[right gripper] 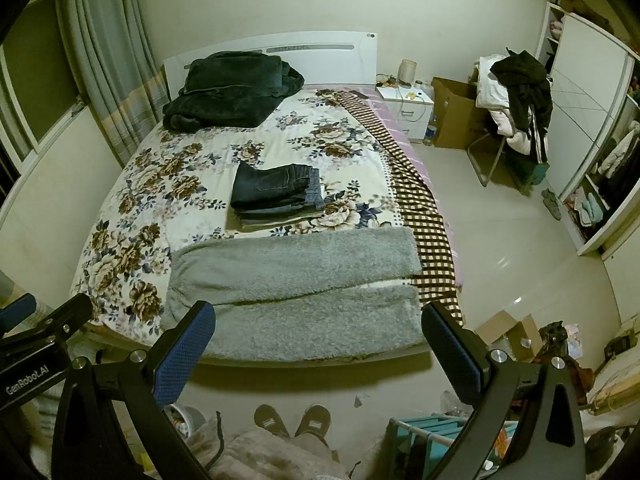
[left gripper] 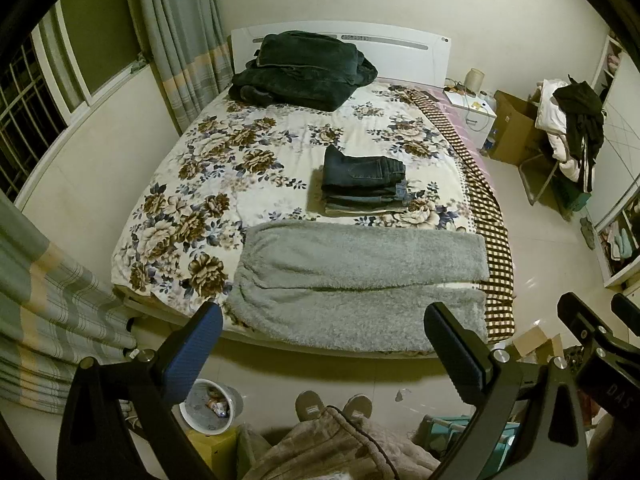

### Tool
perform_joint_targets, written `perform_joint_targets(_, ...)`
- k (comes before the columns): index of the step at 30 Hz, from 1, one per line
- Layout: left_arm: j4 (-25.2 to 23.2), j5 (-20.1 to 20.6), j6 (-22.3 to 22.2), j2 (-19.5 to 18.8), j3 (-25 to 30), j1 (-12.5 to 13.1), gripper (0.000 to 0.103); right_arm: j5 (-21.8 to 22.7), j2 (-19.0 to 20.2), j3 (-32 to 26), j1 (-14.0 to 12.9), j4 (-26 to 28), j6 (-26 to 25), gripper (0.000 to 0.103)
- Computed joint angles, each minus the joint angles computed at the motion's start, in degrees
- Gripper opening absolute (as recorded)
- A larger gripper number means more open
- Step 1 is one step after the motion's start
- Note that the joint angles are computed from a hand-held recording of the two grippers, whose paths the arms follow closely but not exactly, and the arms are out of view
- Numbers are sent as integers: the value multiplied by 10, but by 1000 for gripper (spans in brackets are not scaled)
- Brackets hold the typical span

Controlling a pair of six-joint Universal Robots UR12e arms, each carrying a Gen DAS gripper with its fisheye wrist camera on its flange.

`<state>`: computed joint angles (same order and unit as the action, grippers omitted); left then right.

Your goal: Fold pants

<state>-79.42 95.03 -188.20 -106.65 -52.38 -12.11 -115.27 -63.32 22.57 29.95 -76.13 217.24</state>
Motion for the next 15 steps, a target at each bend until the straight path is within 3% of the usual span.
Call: perform_joint_targets(15,2,1,1,0,-1,0,103,1,5,-6,-1,-2,-1,103)
